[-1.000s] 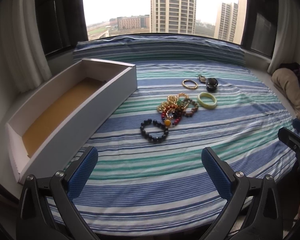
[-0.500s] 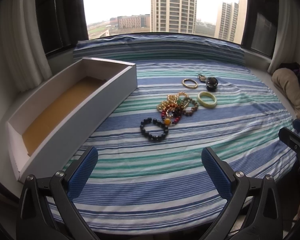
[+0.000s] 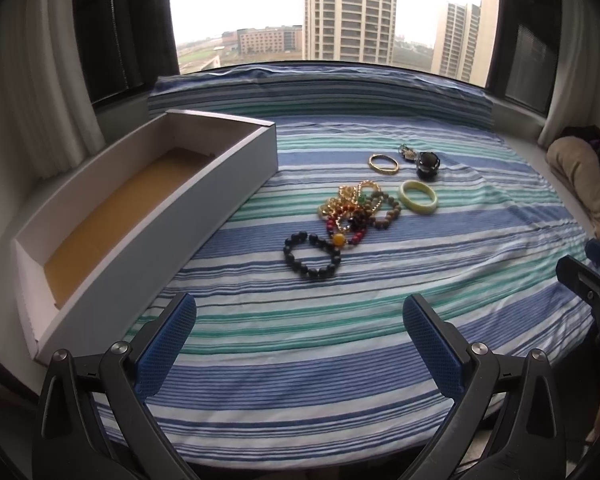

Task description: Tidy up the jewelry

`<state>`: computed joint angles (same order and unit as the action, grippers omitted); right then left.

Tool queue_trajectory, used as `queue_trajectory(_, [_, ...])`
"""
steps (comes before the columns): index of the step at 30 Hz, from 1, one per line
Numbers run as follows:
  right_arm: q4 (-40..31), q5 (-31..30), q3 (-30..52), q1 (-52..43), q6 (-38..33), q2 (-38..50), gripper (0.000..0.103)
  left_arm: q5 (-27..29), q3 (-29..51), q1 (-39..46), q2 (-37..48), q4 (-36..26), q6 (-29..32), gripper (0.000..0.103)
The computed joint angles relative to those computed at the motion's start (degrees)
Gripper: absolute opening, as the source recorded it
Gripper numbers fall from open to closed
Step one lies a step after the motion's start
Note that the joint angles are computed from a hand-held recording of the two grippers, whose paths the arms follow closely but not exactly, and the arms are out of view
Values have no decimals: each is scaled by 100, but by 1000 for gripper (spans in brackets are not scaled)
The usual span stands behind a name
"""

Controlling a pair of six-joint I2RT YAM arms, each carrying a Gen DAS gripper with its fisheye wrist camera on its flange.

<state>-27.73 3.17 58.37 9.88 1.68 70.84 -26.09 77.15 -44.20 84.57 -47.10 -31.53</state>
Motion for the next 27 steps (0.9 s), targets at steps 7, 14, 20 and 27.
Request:
queue_trajectory(7, [-3, 4, 46, 9, -29, 70, 82, 83, 26, 54, 80, 34, 58, 103])
queue_trajectory(14, [-17, -29, 19, -24, -5, 60, 82, 15, 43, 5, 103, 10, 27, 103])
queue_trajectory(20, [-28, -34, 7, -22, -18, 64, 82, 27, 7, 6, 113, 16, 31, 103])
queue_trajectory(27, [-34, -9, 13, 12, -18, 69, 82, 40, 13, 18, 118, -1, 23, 103])
